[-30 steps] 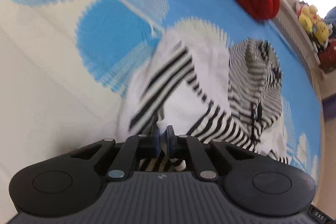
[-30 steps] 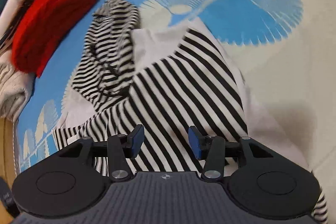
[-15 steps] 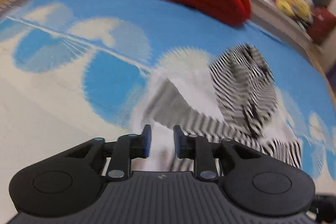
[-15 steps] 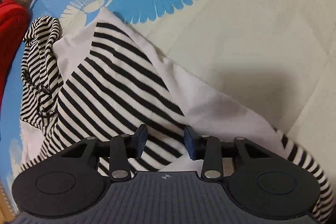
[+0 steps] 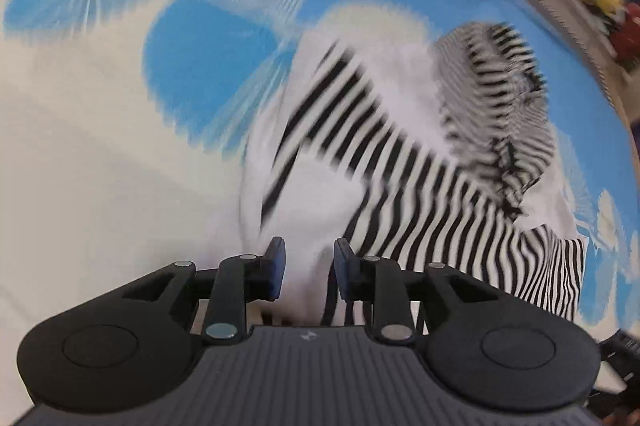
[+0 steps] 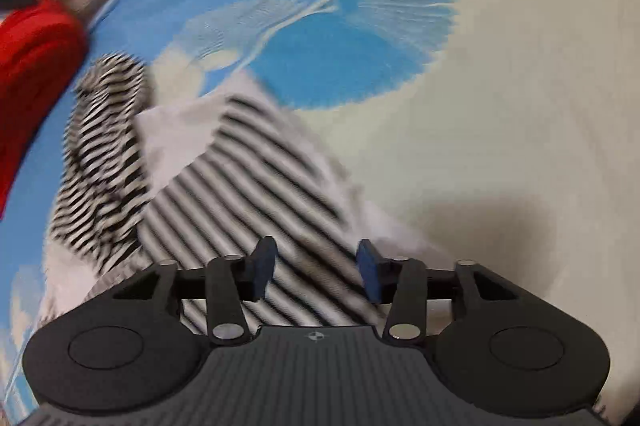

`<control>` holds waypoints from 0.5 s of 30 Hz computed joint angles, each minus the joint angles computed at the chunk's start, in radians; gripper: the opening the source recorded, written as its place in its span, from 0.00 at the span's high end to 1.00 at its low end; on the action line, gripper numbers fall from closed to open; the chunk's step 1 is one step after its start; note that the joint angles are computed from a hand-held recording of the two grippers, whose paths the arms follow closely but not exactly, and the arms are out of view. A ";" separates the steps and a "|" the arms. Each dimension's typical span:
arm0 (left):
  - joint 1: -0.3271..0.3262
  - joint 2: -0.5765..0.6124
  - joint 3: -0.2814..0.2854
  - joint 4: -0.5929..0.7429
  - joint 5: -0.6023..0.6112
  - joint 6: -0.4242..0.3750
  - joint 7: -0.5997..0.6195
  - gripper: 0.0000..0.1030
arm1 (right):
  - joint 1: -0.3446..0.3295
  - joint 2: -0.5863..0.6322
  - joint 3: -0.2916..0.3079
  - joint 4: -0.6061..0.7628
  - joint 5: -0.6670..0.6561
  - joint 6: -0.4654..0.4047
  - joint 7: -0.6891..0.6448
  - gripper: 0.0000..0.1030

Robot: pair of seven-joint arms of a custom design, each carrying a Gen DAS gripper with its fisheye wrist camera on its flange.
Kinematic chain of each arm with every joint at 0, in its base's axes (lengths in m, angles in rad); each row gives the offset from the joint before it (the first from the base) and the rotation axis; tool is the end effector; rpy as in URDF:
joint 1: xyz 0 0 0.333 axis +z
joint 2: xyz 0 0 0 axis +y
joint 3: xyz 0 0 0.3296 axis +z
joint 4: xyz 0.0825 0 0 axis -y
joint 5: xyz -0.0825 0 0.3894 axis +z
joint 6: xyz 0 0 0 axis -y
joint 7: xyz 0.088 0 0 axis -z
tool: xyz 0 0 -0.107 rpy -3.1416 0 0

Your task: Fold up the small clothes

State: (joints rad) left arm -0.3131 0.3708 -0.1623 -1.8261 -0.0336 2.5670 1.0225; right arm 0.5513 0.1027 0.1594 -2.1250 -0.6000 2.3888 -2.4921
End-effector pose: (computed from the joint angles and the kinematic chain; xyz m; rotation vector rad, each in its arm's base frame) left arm 0.6102 -0.3018 0.3839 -2.2895 2.0308 -0.5912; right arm 0.4434 0.3731 0.3903 -0.6355 2.6569 -0.3210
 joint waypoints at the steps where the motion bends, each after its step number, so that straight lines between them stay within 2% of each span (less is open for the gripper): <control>1: 0.009 0.008 -0.007 0.006 -0.029 -0.026 -0.008 0.72 | -0.015 0.004 -0.003 -0.023 0.031 0.081 -0.034 0.47; 3: -0.016 0.000 0.015 0.002 0.028 -0.017 -0.028 0.72 | -0.037 0.007 -0.006 -0.076 0.126 0.206 -0.053 0.47; 4: -0.045 -0.010 0.038 0.000 0.105 -0.002 -0.044 0.72 | -0.043 0.003 -0.006 -0.102 0.171 0.245 -0.045 0.47; 5: -0.064 -0.020 0.053 -0.008 0.167 0.027 -0.054 0.72 | -0.042 -0.004 -0.008 -0.112 0.183 0.249 -0.036 0.47; 7: -0.090 -0.042 0.074 -0.032 0.274 0.107 -0.077 0.72 | -0.035 -0.017 -0.012 -0.092 0.143 0.197 -0.049 0.47; 9: -0.101 -0.048 0.082 -0.042 0.331 0.155 -0.097 0.72 | -0.030 -0.036 -0.014 -0.067 0.042 0.150 -0.080 0.47; 12: -0.116 -0.038 0.087 -0.038 0.383 0.196 -0.114 0.72 | -0.032 -0.052 -0.007 -0.015 -0.071 0.067 -0.231 0.42; 15: -0.150 -0.031 0.118 -0.030 0.470 0.227 -0.149 0.72 | -0.024 -0.060 0.008 0.032 -0.152 -0.061 -0.362 0.38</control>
